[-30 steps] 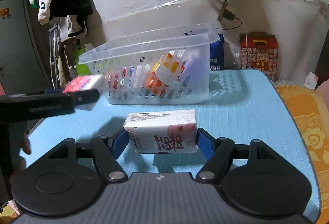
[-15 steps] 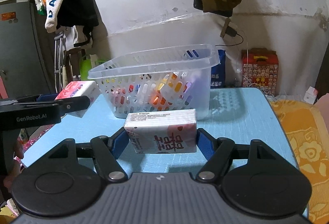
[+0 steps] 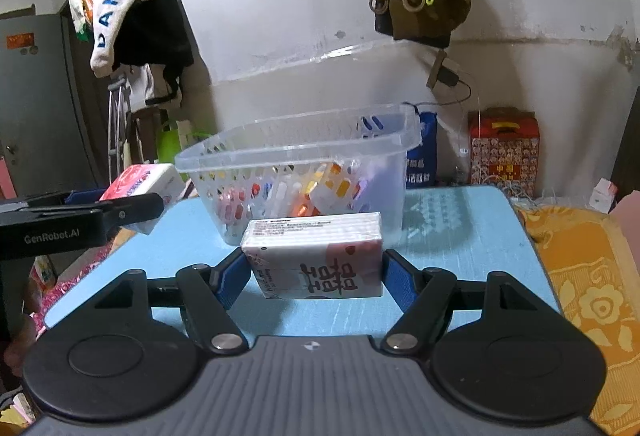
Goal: Organize objects
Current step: 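Carry both tissue packs over the basket and open both tools to drop them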
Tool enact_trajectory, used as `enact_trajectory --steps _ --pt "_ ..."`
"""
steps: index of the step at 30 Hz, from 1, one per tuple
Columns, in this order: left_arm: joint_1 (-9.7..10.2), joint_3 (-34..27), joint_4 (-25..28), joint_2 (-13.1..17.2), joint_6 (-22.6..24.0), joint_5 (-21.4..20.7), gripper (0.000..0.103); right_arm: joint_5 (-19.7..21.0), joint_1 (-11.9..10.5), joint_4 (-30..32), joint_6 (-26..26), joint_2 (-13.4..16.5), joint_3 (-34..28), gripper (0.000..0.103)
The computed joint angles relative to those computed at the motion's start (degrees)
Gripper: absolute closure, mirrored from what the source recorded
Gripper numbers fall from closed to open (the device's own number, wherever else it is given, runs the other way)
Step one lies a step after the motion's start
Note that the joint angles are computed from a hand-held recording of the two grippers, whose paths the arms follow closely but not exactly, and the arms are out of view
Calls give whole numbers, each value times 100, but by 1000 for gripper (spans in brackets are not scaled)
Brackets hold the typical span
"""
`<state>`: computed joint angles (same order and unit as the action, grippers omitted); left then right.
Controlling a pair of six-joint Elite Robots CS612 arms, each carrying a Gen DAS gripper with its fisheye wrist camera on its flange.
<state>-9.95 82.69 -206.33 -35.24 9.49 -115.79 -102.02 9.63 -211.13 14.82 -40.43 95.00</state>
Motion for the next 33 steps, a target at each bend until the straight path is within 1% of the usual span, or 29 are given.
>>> enact_trajectory --steps 6,9,11,15,18,20,21,22,23,24,25,26,27,28,29,31,33 --pt "36 15 -113 -25 -124 -74 27 -19 -12 -429 48 -55 119 29" --pt "65 3 -153 -36 -177 -118 27 -34 -21 -505 -14 -60 121 29" --pt "92 -26 -143 -35 -255 -139 27 -7 -43 -496 50 -68 131 29" --pt "160 -128 8 -34 -543 -246 27 -40 -82 -545 145 -97 113 29" --pt "186 -285 200 -44 -818 -320 27 -106 -107 -402 131 -118 -51 29" --pt "165 -452 375 -57 -1013 -331 27 -49 -150 -268 145 -111 -241 29" --pt "146 -538 473 -57 -1096 -338 27 -75 -154 -218 52 -78 -372 29" --pt "112 -681 625 -52 -1199 -324 27 -165 -147 -150 -184 -15 -575 29" --pt "75 -800 746 -38 -1228 -288 27 -351 -130 -1 -503 86 -875 29" --pt "29 -957 917 -13 -1188 -217 27 -436 -130 247 -668 136 -1078 29" --pt "-15 -1161 1130 40 -1150 -172 27 -492 -144 612 -758 184 -1310 29" --pt "-44 -1418 1412 125 -1086 -218 27 -503 -166 886 -753 244 -1517 29" --pt "-60 -1634 1657 208 -1046 -260 27 -432 -192 1086 -767 295 -1668 29" --pt "-86 -1889 1888 324 -1177 -193 27 -414 -206 1248 -843 355 -1810 29" --pt "-104 -2019 2076 386 -1235 -109 27 -501 -199 1368 -927 424 -1942 29" --pt "-116 -2360 2384 577 -1414 -90 27 -531 -205 1442 -1034 541 -2103 29" --pt "-121 -2560 2564 705 -1455 -146 27 -542 -218 1608 -933 591 -2171 29"
